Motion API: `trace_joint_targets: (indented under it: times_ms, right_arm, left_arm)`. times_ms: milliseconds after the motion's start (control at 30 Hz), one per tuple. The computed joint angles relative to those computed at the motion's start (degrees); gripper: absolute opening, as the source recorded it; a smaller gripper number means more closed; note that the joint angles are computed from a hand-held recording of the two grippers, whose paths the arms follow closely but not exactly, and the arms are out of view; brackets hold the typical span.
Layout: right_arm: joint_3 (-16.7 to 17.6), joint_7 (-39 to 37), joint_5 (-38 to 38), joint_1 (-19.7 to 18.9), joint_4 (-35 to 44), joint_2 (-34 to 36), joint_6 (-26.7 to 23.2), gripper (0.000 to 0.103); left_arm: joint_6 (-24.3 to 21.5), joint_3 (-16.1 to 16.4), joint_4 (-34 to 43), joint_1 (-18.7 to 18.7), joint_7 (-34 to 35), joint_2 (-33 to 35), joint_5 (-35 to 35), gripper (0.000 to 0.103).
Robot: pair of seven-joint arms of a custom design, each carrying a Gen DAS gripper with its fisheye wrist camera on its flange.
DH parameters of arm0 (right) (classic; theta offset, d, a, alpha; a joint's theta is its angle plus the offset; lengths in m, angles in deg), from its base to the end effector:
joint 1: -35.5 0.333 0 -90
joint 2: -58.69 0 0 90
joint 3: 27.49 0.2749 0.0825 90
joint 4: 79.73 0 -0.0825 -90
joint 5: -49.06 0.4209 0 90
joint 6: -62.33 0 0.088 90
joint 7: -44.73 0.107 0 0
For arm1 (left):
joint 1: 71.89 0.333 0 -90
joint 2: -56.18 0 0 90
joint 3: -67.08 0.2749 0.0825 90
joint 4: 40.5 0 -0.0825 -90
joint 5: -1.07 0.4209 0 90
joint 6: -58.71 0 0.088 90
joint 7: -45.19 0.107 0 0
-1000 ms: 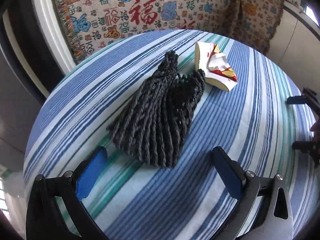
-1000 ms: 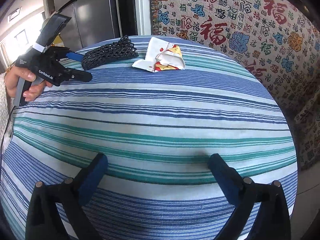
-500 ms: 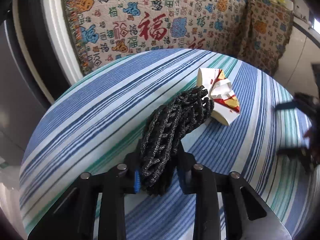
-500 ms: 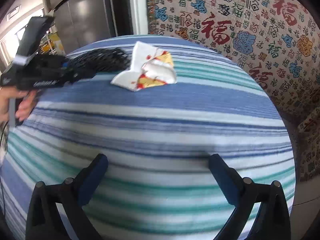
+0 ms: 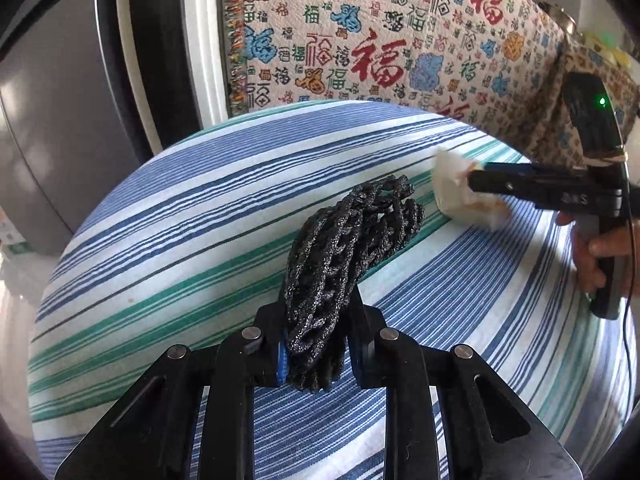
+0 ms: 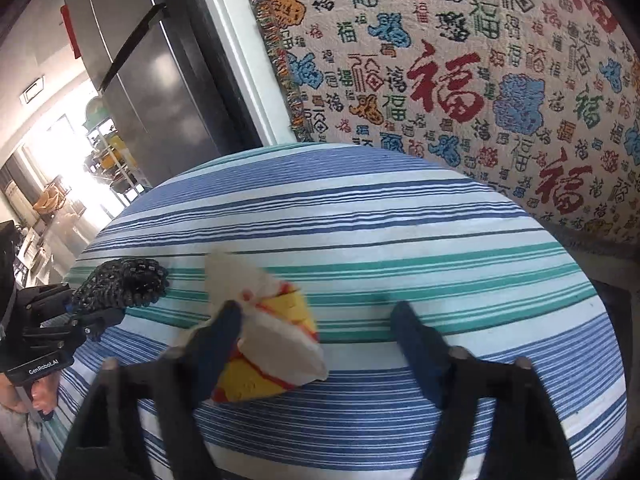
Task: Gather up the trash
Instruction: 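Grasp the black mesh net with the left tool while the right tool grasps the paper cup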
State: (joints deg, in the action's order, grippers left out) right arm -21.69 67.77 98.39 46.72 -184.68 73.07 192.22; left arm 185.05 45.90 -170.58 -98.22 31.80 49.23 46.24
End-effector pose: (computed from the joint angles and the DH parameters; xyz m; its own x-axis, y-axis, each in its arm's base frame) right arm 0.6320 0.2108 0.3646 0.8322 -0.4750 -0.2861 -0.5396 -0.5750 -0.6149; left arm 0.3866 -0.3859 0.3580 0.4741 -0.8799 0.0310 -0.6735 -0.3851 -0.6310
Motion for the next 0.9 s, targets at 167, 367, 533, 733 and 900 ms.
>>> trace_joint_targets:
  times_ms: [167,367,533,733,900]
  right_arm:
    - [-0.9,-2.2,-1.0,-0.5,-7.2,-6.5,-0.8,0.006]
    - [-5.2,-8.8,-0.2,-1.9,-22.6,-21.3,-3.6,0.006]
    - [-7.3,-14.6,-0.8,-1.8,-32.7,-31.7,-1.5,0.029]
    - [-8.4,-19.3,-0.6,-0.1,-37.9,-36.5,1.4,0.08]
    - [-9.2,-13.5,-1.1,0.1,-36.5,-35.6,-4.5,0.079]
  left_arm:
    - [-1.6,-0.7,0.4,-0.7,-3.3,0.1,-0.3,0.022]
    - [-5.0,-2.5,3.1,-3.5,-9.9,1.8,-2.5,0.022]
    - [-13.1,-3.8,9.0,-6.6,-16.3,6.2,-4.5,0.033]
    - [-17.5,-2.6,16.2,-9.0,-3.9,13.0,-4.8,0.1]
    - [-8.4,-1.1,9.1,-8.0,-1.3,7.8,-4.9,0.102]
